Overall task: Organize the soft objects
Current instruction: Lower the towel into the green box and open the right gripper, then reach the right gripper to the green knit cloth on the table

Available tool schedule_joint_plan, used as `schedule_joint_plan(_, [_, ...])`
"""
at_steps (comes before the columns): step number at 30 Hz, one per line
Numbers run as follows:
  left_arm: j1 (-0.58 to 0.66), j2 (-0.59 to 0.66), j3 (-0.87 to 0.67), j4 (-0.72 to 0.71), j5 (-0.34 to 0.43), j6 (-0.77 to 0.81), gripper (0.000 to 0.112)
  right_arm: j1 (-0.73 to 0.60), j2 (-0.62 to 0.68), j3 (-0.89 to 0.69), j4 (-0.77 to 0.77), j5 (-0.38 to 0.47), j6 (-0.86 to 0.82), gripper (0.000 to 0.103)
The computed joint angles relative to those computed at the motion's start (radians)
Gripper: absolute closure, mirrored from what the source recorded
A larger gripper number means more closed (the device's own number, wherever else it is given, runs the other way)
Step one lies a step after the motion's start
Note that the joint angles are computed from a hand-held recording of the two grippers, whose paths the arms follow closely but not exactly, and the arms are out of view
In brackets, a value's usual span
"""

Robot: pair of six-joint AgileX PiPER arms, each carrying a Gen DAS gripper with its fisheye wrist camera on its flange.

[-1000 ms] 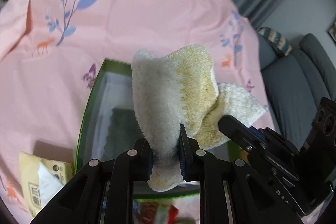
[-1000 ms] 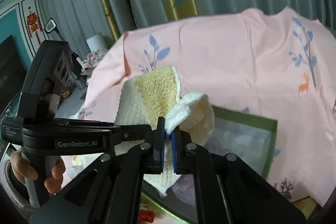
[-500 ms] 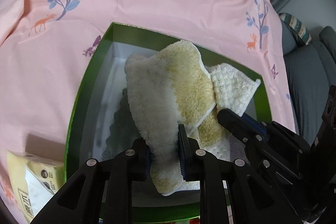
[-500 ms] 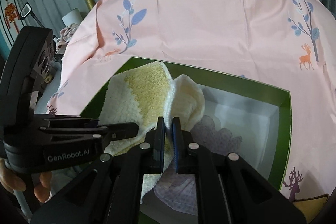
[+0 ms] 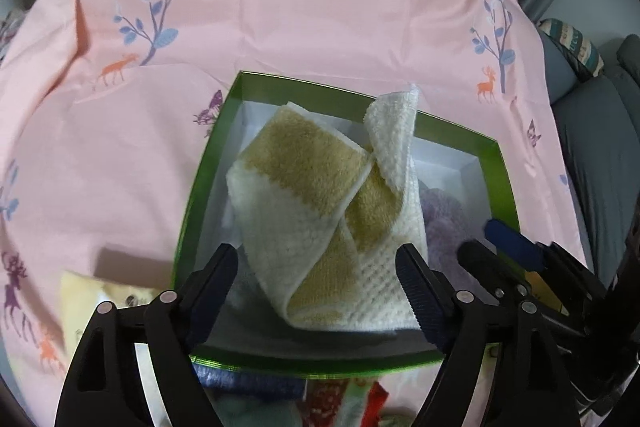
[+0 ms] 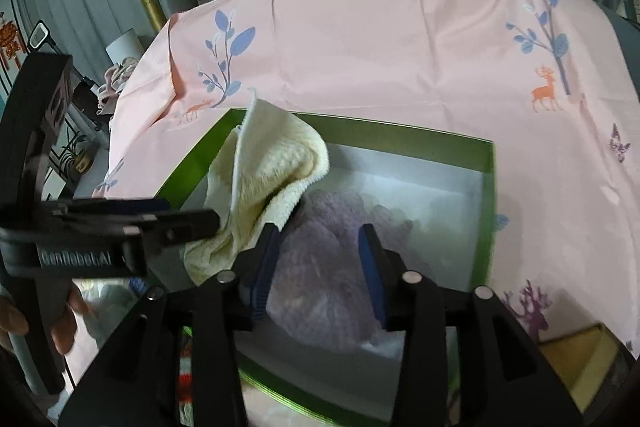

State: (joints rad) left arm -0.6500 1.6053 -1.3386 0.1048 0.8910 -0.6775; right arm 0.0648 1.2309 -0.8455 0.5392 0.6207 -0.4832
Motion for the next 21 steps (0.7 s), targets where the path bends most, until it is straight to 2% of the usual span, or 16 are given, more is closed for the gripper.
schedule_joint_plan(1, [-0.013,-0.016,0.005,0.021,0.011,-0.023,0.028,-0.004,-0.028,0.012,-0.011,0.009,0.008,0.057])
schedule_joint_plan(3, [-0.039,-0.043,0.020,0.057,0.024,-0.071,0.024,-0.006,-0.091,0.040,-0.041,0.020,0.039,0.042])
schedule_joint_plan(6, [-0.078,-0.091,0.055,0.088,0.046,-0.123,0.018,0.015,-0.192,0.082,-0.136,0.029,0.132,0.031])
schedule_joint_plan(8, [-0.113,-0.117,0.074,0.113,0.069,-0.156,0.018,0.018,-0.267,0.108,-0.181,0.054,0.167,0.028])
schedule_joint_plan(11, [-0.164,-0.145,0.093,0.135,0.100,-0.196,0.018,-0.015,-0.348,0.130,-0.148,0.119,0.134,0.025])
schedule_joint_plan(15, [-0.268,-0.215,0.133,0.194,0.139,-0.302,0.018,-0.006,-0.463,0.143,-0.191,0.184,0.188,0.023])
schedule_joint_plan(18, [-0.353,-0.270,0.165,0.236,0.161,-0.389,0.018,0.076,-0.553,0.142,-0.306,0.217,0.309,0.022])
schedule_joint_plan(21, [-0.449,-0.349,0.226,0.278,0.143,-0.486,0.018,0.129,-0.619,0.135,-0.361,0.263,0.373,0.021])
